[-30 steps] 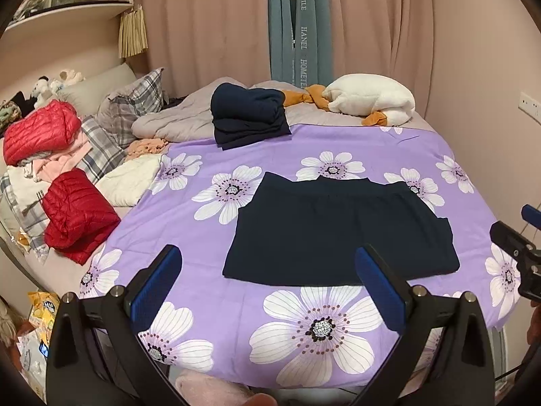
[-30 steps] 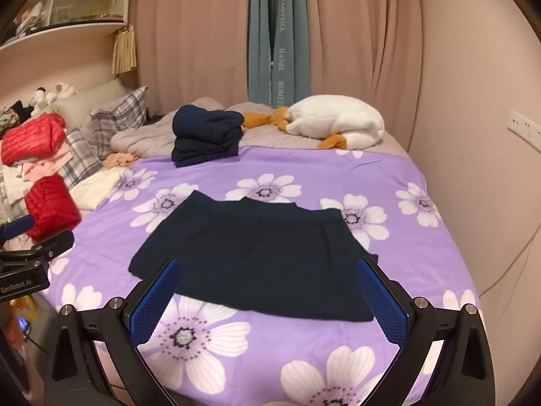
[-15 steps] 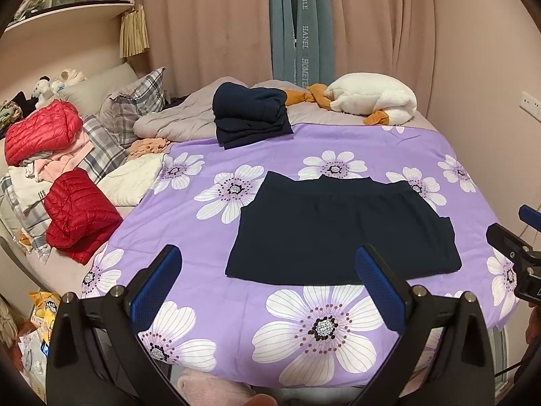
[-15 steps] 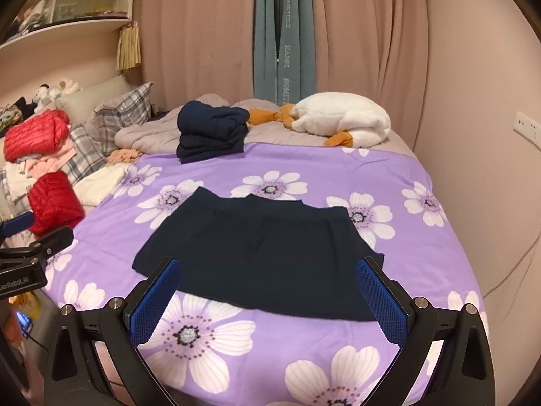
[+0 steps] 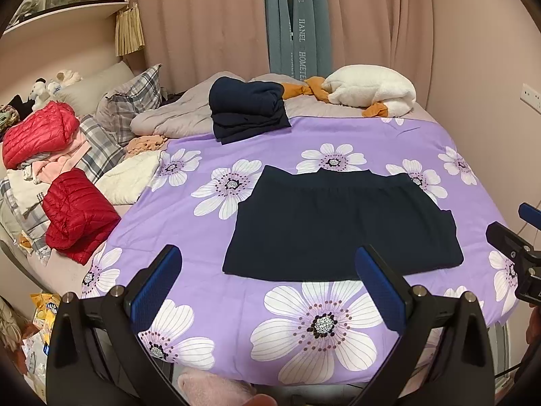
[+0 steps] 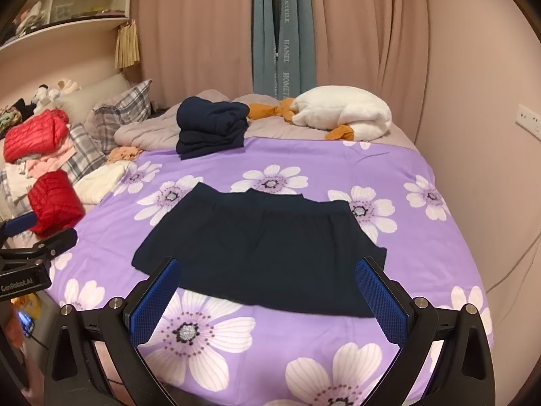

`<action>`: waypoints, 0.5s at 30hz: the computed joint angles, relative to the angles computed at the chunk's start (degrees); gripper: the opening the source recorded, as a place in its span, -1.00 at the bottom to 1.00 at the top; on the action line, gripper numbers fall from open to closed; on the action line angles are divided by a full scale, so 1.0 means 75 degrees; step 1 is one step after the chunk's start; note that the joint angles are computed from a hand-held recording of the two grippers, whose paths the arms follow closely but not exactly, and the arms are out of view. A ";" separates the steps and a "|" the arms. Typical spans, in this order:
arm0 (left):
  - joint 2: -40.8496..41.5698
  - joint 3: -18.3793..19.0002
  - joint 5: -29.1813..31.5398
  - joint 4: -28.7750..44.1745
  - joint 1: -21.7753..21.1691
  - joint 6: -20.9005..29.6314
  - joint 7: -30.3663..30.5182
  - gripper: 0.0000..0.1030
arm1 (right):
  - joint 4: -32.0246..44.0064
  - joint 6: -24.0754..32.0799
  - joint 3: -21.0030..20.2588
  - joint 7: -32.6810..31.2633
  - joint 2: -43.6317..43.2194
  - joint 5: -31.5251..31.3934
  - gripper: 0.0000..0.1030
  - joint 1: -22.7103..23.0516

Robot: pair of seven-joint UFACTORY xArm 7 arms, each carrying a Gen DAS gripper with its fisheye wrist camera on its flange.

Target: Fold large clothes

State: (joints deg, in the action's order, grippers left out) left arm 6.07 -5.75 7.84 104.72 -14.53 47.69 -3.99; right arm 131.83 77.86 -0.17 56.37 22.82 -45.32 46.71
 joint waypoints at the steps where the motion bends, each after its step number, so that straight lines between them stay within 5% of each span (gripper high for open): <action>1: 0.0006 0.0001 0.0023 0.0006 -0.0006 0.0006 -0.0011 0.99 | -0.0027 -0.0021 0.0006 0.0001 -0.0016 0.0020 0.98 -0.0013; 15: 0.0109 0.0001 0.0197 0.0109 -0.0090 0.0055 -0.0076 0.99 | -0.0026 -0.0067 -0.0008 -0.0021 0.0002 0.0126 0.98 -0.0052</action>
State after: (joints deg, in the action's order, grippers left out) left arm 6.89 -5.74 9.33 105.53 -15.20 48.11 -4.56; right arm 131.64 77.36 -0.23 56.21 22.83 -44.37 46.32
